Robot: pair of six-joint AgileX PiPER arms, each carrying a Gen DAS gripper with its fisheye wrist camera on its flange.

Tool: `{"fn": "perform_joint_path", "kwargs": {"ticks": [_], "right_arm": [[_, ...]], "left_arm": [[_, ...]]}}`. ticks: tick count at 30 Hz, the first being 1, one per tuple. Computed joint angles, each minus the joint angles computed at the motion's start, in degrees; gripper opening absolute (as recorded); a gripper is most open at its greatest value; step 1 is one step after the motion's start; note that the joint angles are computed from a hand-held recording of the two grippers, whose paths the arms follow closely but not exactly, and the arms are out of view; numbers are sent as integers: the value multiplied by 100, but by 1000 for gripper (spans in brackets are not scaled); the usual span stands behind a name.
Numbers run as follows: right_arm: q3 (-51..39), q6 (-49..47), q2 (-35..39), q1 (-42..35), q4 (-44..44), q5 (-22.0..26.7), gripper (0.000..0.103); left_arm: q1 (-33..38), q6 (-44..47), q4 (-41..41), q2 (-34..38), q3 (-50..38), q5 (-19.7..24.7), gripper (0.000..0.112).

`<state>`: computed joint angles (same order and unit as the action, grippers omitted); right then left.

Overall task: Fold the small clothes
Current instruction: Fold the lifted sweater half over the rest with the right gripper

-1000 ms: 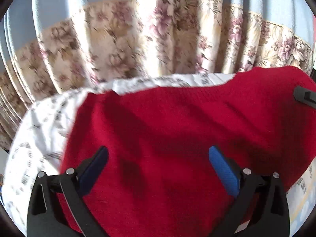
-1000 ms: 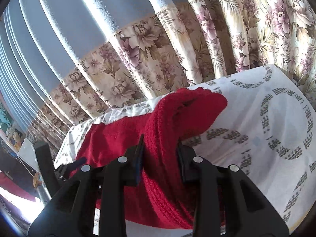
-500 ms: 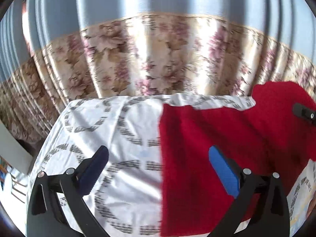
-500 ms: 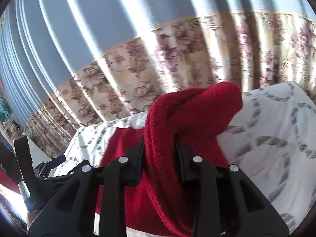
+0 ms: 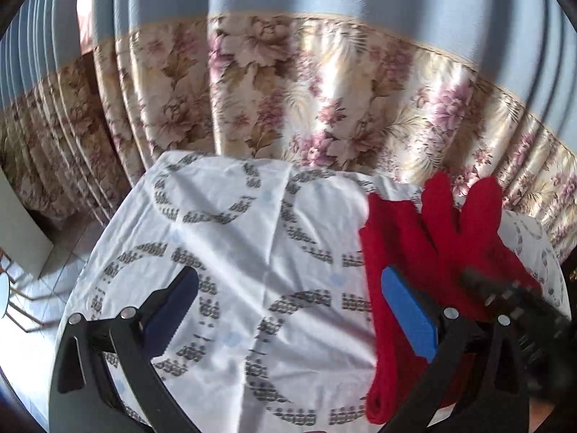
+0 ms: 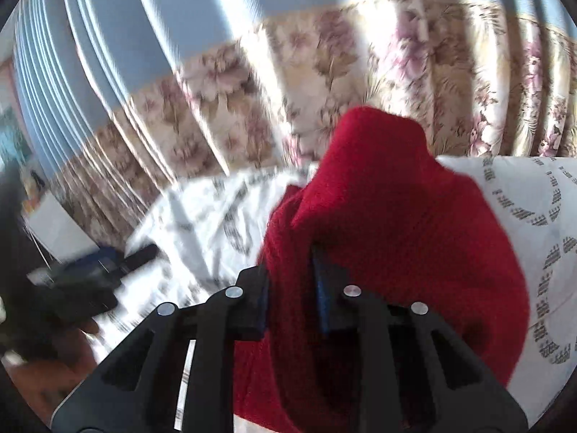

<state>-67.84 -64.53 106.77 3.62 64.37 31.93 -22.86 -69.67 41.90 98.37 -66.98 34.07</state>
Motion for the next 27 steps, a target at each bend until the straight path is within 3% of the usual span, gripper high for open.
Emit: {"fn": "perform_joint_path", "kwargs": {"ticks": [6,9,11,16,22,27], "right_arm": [[422,-984,-519,-630,794,704,66],[582,-1306,-935,-1219,941,865,71],[571,-1428,-1101,-1615,939,722,84],[227,-1248,-895,-2189,653,537,85],[37,-1254,-712,-2480,526,833,87],[-71,-1159,-656,-2536,437,987,89]], "left_arm": [[-70,151,-100,-27,-32,5,101],[-212,272,-221,14,-163,-17,101],[-431,337,-221,110,-349,54,101],[-972,513,-418,391,-868,140,101],[-1623,76,-74,814,-1550,531,101],[-1843,448,-151,1523,-2154,913,99]]}}
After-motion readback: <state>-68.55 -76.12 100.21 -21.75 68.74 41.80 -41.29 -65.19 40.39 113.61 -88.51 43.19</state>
